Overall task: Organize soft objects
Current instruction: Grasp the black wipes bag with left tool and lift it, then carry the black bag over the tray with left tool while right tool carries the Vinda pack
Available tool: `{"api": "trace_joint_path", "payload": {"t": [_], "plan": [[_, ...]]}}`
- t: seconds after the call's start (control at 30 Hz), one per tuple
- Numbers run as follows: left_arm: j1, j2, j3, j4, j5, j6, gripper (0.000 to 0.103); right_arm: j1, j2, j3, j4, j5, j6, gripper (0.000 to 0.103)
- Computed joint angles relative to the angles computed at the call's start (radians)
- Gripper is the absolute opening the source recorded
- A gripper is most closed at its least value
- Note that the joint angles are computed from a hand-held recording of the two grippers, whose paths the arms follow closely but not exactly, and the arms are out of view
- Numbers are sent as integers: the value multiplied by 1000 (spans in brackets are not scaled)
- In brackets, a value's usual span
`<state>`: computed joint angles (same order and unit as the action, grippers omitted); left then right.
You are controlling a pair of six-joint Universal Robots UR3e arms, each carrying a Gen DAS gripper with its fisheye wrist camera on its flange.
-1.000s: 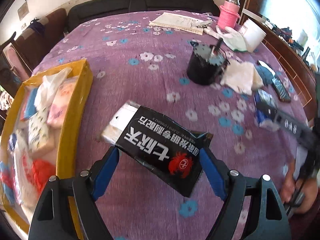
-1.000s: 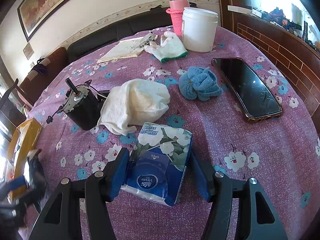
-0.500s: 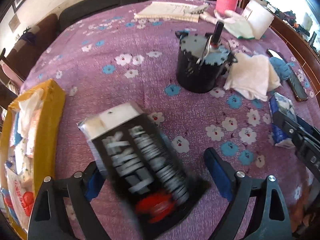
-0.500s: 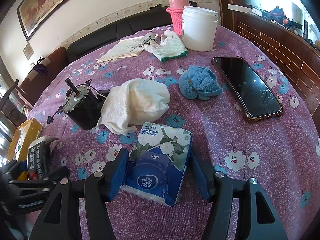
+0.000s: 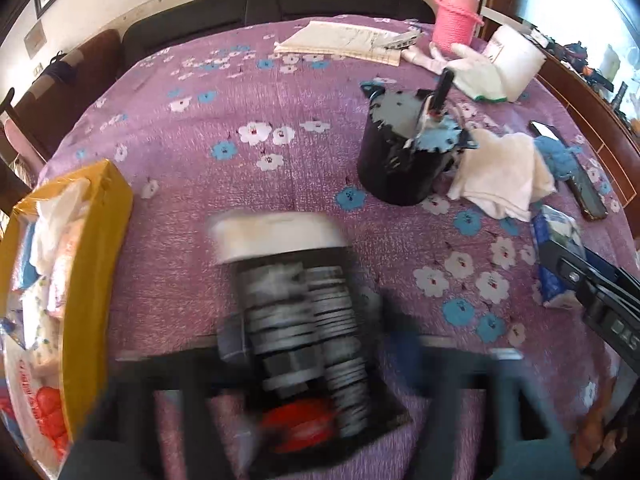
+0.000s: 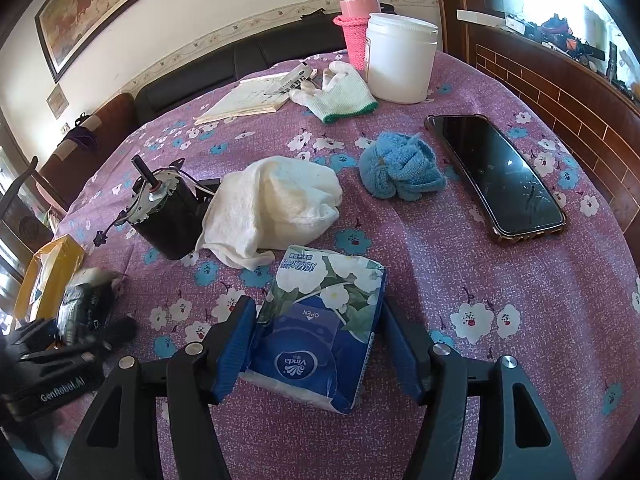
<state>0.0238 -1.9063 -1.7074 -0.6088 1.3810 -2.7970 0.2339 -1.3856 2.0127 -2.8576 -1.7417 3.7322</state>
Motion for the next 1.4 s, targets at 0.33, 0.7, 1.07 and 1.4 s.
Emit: {"api": "trace_joint_path", "payload": {"t": [0.33,0.7,1.07,1.4], "plan": [[275,381,-276,-149,-353,131,44,-5,7,22,-52,8,-11,69],[806,903,-387,-854,-632,670,45,0,-25,38,-20,-20,15,59],[1174,910,-268,-1316,-672,1042,45,97,-227,127,51,-25,82,58],[1354,855,-268,-1292,-678,1080,45,292,-113,-169,143,-92,41,58]]}}
